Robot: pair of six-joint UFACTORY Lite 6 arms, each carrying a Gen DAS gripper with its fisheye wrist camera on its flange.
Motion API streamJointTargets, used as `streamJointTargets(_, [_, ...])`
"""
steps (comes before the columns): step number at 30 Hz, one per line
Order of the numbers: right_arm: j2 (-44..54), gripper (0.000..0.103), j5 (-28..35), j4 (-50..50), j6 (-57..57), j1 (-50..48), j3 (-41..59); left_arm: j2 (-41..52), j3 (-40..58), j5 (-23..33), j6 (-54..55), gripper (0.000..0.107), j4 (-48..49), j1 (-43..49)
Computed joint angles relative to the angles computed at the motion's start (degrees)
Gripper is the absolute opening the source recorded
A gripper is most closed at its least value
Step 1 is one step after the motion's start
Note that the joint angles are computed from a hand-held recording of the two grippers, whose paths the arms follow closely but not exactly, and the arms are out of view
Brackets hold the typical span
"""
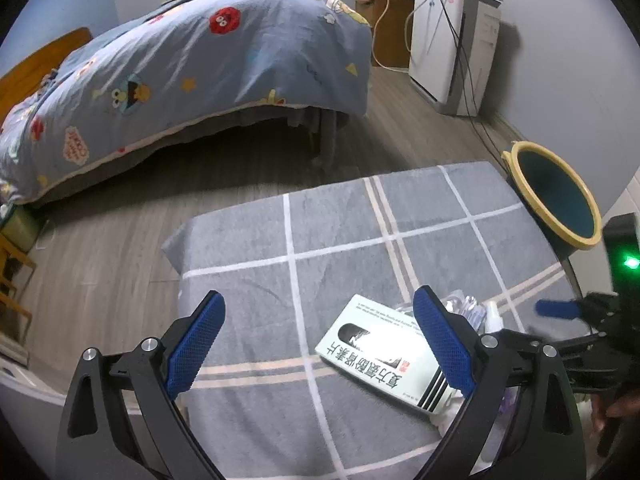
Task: Collect trash
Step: 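Grasp the purple spray bottle with the right tool while the left tool grasps the white medicine box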
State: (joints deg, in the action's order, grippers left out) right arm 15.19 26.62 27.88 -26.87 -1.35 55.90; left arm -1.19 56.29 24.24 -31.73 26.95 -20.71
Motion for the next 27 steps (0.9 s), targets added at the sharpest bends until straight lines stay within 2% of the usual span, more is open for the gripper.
streamJointTargets(1, [1.44, 0.059, 0.69, 1.64, -1.04, -0.25, 0.79, 0.13, 0.01, 0.05, 0.03, 0.094, -0.08, 0.07])
streamJointTargets(5, [6.33, 0.055, 3.26, 8.0, -4.96, -1.56, 3.66, 0.96, 0.18, -0.01, 0.99, 0.094, -1.64, 0.44])
streamJointTargets(7, [8.34, 0.039, 5.19, 11.65, -7.53, -2.66, 4.74, 1.66, 0.37, 0.13, 0.62, 0.094, -1.43, 0.14])
streamJointTargets(9, [9.8, 0.03, 6.79, 13.98, -8.65, -3.83, 5.59, 2.82, 0.91, 0.38, 0.34, 0.094, -1.76, -0.48])
streamJointTargets(15, [5.01, 0.023, 8.36, 14.07, -9.09, -7.39, 5.27, 7.31, 2.74, 0.3, -0.73, 0.094, -3.61, -2.39])
streamJointTargets(20, [-2.68, 0.023, 7.52, 7.08, -6.8, -7.21, 4.3, 11.4, 4.64, 0.98, -1.01, 0.094, -6.91, -3.3])
streamJointTargets(27, [-10.24, 0.022, 3.68, 0.91, -5.21, -4.45, 2.39, 16.04, 6.47, -0.02, 5.12, 0.094, -18.18, -2.61])
